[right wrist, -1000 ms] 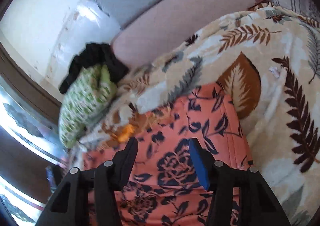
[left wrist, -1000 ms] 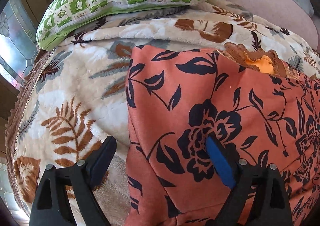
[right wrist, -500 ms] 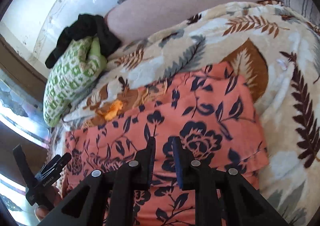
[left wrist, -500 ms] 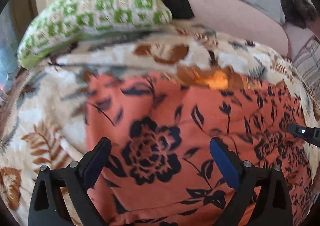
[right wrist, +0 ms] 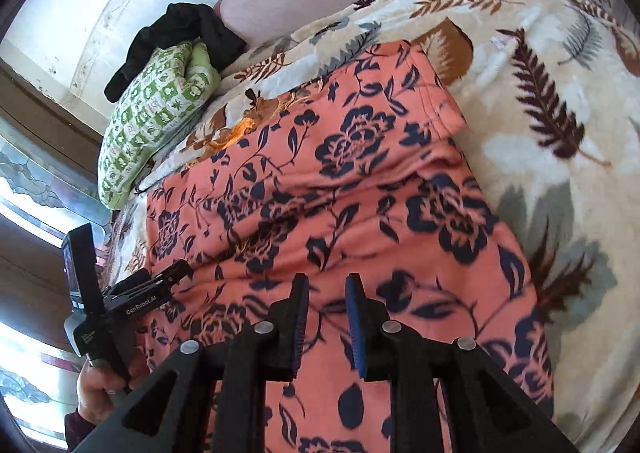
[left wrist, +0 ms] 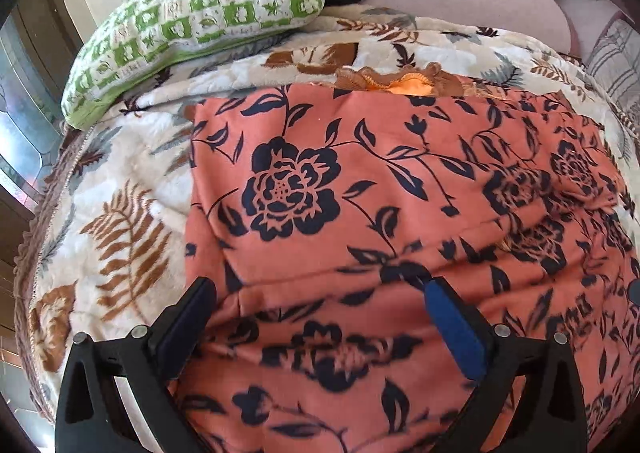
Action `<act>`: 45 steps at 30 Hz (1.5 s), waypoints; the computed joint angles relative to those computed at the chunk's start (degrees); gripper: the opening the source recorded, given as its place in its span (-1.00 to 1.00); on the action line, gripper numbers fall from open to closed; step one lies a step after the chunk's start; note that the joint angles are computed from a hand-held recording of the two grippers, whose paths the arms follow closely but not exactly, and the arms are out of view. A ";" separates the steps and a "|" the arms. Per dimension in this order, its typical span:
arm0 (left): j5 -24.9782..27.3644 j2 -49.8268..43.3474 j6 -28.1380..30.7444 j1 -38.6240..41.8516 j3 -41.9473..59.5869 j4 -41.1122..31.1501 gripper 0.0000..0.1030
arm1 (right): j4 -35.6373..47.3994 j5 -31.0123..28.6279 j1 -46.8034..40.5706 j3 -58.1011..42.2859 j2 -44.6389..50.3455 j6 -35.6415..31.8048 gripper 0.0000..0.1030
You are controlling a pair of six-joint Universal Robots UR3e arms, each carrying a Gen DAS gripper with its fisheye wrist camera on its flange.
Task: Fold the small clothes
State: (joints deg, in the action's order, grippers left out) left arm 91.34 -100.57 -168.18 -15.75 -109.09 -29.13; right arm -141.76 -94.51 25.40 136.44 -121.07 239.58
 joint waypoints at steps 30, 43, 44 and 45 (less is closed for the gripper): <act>-19.69 55.20 15.99 30.05 -27.87 -33.29 1.00 | -3.84 -16.91 33.88 -2.58 10.91 24.25 0.07; -22.14 58.07 30.59 46.99 -25.02 -43.03 1.00 | 12.41 -23.46 38.42 2.37 -10.60 32.27 0.22; -23.07 56.84 32.21 49.44 -23.74 -44.51 1.00 | 15.78 -23.28 37.81 3.36 -15.36 33.89 0.22; -23.30 55.34 32.85 50.66 -22.67 -45.17 1.00 | 18.29 -22.33 36.43 4.60 -19.92 34.16 0.22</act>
State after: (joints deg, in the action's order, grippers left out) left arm 68.03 -45.23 -135.33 34.91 -131.76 -74.30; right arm -123.47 -116.84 61.83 141.03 -140.99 273.74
